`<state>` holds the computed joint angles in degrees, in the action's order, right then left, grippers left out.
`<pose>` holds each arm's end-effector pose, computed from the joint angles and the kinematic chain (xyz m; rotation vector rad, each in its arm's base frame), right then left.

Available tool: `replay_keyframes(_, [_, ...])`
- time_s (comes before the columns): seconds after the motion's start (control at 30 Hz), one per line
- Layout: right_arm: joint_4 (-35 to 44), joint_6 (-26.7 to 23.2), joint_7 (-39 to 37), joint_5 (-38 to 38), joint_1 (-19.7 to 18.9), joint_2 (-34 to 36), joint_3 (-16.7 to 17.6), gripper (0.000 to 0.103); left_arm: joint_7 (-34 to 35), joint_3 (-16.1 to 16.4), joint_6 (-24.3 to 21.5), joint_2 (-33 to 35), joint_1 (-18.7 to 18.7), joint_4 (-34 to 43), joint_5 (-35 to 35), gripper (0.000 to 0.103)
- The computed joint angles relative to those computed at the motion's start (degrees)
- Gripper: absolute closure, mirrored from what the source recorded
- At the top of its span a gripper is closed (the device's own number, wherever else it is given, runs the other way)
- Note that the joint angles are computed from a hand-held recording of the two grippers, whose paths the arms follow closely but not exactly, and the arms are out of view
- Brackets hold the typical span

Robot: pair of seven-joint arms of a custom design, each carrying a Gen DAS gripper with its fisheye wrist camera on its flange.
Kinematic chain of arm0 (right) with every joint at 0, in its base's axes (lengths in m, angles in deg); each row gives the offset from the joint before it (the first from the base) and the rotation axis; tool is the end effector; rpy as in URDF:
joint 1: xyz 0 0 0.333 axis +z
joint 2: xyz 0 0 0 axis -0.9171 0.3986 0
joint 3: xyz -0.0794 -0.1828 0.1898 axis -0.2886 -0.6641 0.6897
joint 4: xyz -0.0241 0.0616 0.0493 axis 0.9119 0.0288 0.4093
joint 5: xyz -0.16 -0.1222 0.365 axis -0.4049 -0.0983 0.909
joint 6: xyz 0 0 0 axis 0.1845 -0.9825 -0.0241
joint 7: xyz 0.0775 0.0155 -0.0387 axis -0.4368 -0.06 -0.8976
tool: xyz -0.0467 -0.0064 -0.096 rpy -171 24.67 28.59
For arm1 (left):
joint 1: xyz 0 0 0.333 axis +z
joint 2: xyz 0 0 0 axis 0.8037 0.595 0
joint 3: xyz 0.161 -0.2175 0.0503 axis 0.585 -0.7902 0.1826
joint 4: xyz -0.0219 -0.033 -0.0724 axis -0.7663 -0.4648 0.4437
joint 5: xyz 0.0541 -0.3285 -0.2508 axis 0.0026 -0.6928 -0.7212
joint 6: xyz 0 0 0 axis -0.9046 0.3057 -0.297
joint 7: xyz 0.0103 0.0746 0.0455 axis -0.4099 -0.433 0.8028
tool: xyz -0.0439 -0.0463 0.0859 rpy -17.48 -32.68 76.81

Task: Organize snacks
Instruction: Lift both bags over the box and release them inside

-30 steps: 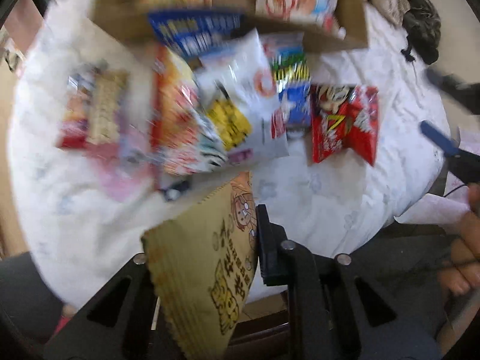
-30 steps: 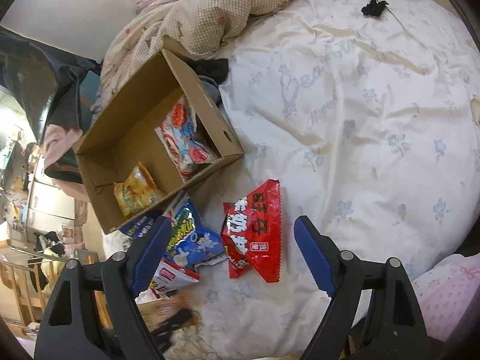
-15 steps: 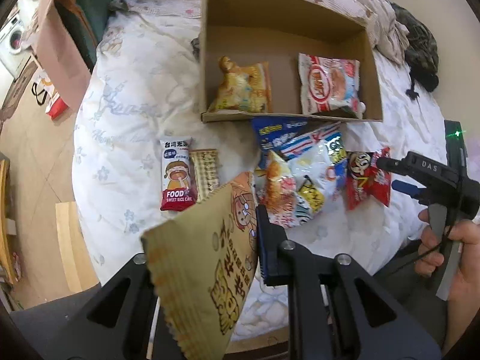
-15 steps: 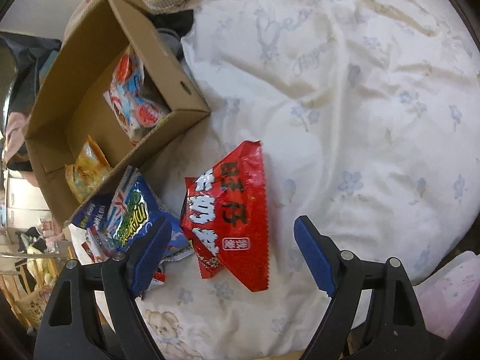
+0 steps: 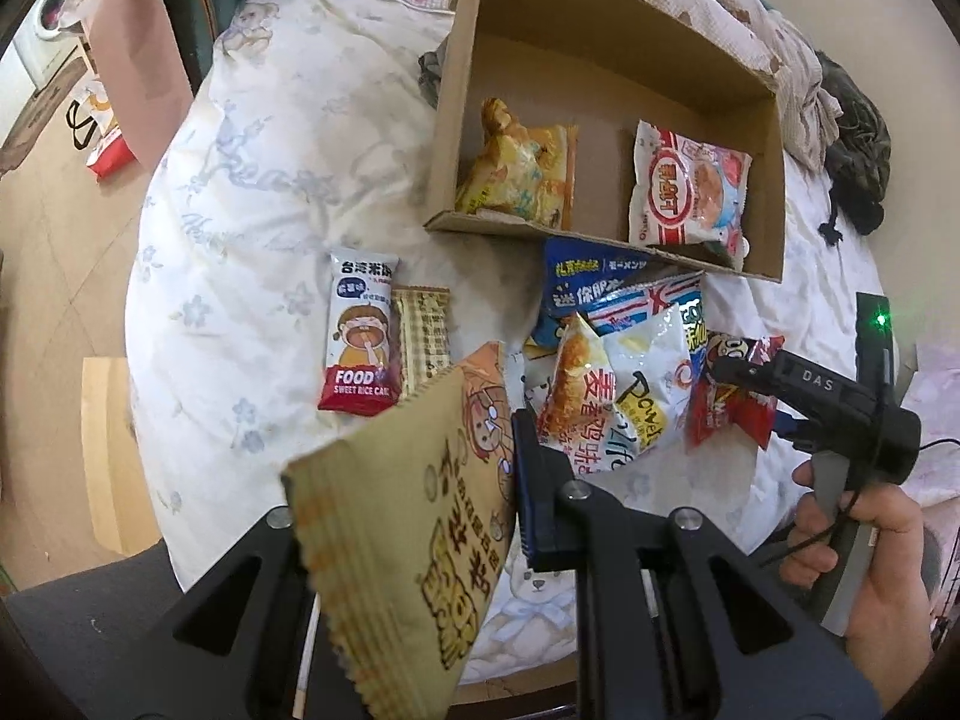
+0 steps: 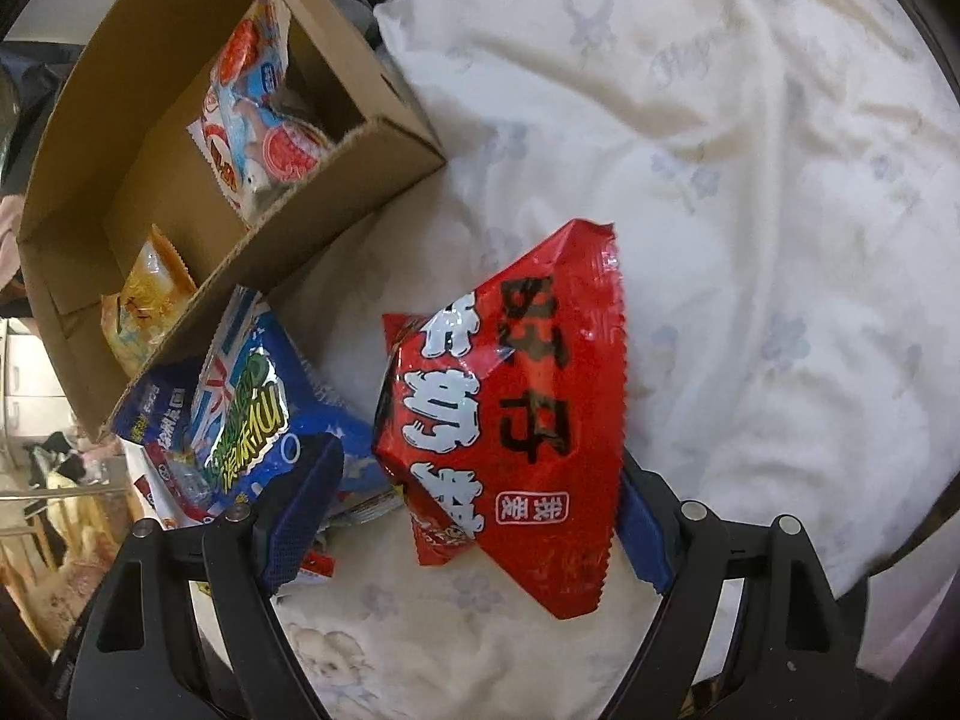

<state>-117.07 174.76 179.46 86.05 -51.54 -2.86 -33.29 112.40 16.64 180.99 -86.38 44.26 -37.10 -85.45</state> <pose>0.3658 0.1078 0.4878 -0.7359 2.6888 0.0565 0.5295 -0.2191 0.5749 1.4296 -2.6328 0.5626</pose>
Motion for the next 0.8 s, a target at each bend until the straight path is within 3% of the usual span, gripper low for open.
replay_keyframes(0.07, [0.0, -1.0, -0.7, 0.0, 0.1, 0.3, -0.3, 0.034, 0.2, -0.1, 0.2, -0.2, -0.1, -0.3, 0.4, 0.089])
replay_keyframes(0.17, [-0.9, -1.3, -0.9, 0.0, 0.1, -1.2, 0.0, 0.046, 0.3, -0.3, 0.6, -0.4, -0.3, -0.8, 1.0, 0.089])
replay_keyframes(0.37, [0.2, -5.0, -0.5, -4.2, 0.0, -4.9, 3.0, 0.059, 0.9, -0.7, 3.0, -1.4, -0.7, -2.7, 3.5, 0.089])
replay_keyframes(0.53, [0.7, -7.1, 0.8, -6.8, 0.6, -7.7, 4.5, 0.059, 0.5, -0.6, 4.1, -1.6, -0.7, -3.3, 4.3, 0.089])
replay_keyframes(0.8, [1.0, -2.7, -0.2, -6.1, 2.3, -9.5, 3.2, 0.059, -0.8, -0.6, 6.4, -1.9, -0.5, -4.2, 5.9, 0.089])
